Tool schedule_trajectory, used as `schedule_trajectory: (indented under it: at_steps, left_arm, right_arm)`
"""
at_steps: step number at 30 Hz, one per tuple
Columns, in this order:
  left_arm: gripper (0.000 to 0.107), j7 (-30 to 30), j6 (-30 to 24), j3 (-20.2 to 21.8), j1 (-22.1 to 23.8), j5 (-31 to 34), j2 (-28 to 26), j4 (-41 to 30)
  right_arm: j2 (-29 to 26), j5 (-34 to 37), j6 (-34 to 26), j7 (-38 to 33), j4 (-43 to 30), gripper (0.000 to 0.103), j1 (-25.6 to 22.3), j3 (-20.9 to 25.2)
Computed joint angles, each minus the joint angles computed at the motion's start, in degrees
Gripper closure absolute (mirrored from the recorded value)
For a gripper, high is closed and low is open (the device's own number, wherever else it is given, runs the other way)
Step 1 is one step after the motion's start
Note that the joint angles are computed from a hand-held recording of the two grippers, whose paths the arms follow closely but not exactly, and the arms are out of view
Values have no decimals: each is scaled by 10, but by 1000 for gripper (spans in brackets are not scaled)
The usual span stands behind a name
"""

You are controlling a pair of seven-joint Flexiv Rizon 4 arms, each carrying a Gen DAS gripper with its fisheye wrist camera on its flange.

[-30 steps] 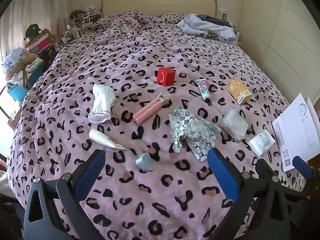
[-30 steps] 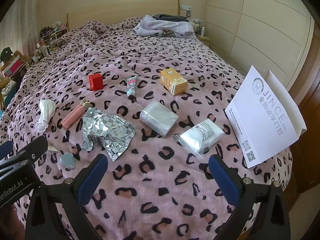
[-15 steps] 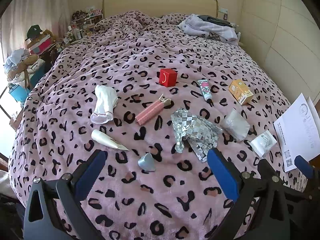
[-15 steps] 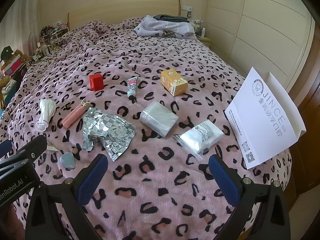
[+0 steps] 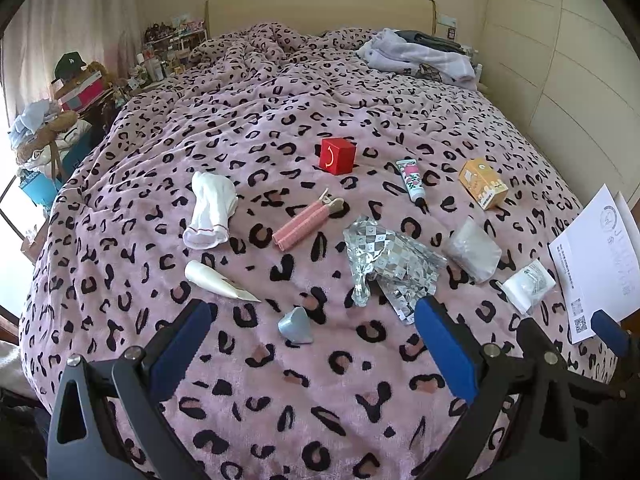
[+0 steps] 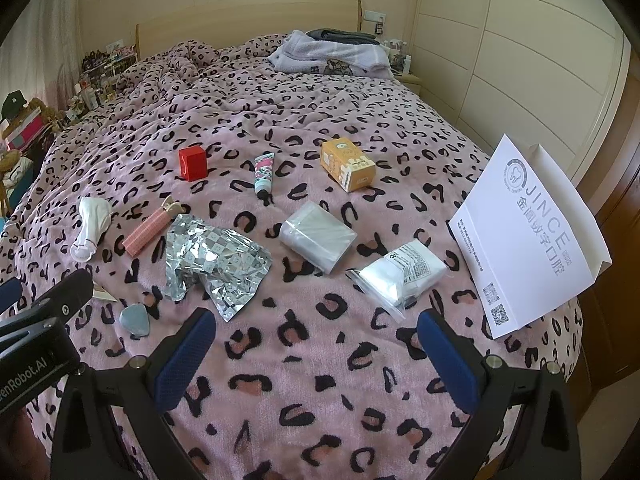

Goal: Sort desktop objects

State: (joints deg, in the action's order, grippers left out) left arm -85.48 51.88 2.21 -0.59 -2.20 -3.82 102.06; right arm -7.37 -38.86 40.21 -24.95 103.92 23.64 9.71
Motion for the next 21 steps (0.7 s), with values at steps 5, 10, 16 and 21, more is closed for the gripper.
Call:
schedule_trajectory:
  at_steps: [5, 10, 16, 21]
  left_arm:
    - [4, 0, 0, 1, 1, 2, 0, -1]
    - [4, 0, -1, 1, 1, 4, 0, -1]
    - [4, -4, -1, 0, 0, 7, -1, -1]
    - [4, -4, 1, 0, 0, 6, -1, 1]
  right_arm:
    - [1, 0, 2, -1, 2, 0, -1, 0]
    - [0, 0, 0, -1, 1, 0, 0, 1]
    - [-1, 0, 1, -4, 0, 0, 2, 1]
    - [-2, 0, 2, -4, 0, 0, 3, 1]
